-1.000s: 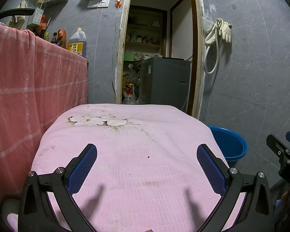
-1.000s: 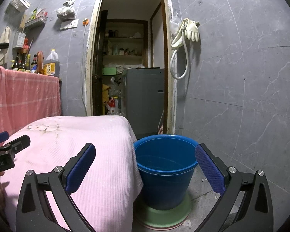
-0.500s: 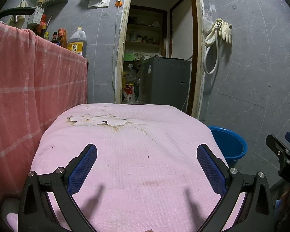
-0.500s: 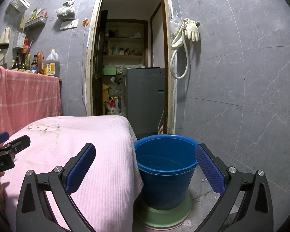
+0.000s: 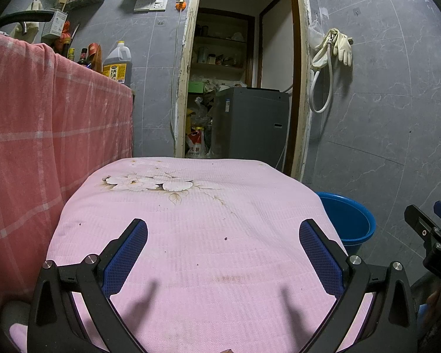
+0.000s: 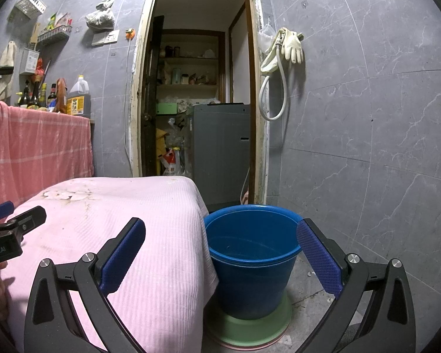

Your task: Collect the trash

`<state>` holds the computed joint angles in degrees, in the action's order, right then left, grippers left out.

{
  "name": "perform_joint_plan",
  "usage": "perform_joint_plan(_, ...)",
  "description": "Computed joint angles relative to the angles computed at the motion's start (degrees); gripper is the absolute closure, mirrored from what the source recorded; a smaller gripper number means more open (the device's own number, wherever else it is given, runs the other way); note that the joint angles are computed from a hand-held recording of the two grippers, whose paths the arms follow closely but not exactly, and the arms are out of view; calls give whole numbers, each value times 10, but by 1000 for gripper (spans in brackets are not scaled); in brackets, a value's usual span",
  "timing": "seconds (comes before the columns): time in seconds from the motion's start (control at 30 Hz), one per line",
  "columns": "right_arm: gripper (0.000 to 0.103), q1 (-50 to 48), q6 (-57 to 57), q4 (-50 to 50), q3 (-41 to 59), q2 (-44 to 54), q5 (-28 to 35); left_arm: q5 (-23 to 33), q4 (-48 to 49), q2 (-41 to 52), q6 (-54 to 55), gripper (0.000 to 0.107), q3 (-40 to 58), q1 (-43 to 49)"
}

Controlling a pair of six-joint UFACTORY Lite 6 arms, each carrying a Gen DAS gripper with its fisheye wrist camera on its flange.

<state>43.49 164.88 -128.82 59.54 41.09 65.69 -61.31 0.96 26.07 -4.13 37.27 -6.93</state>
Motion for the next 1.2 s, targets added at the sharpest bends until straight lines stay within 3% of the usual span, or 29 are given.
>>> perform_joint_plan(1.2, 0, 3, -1, 4, 3, 3, 1, -4, -3, 3, -4, 6, -1, -2)
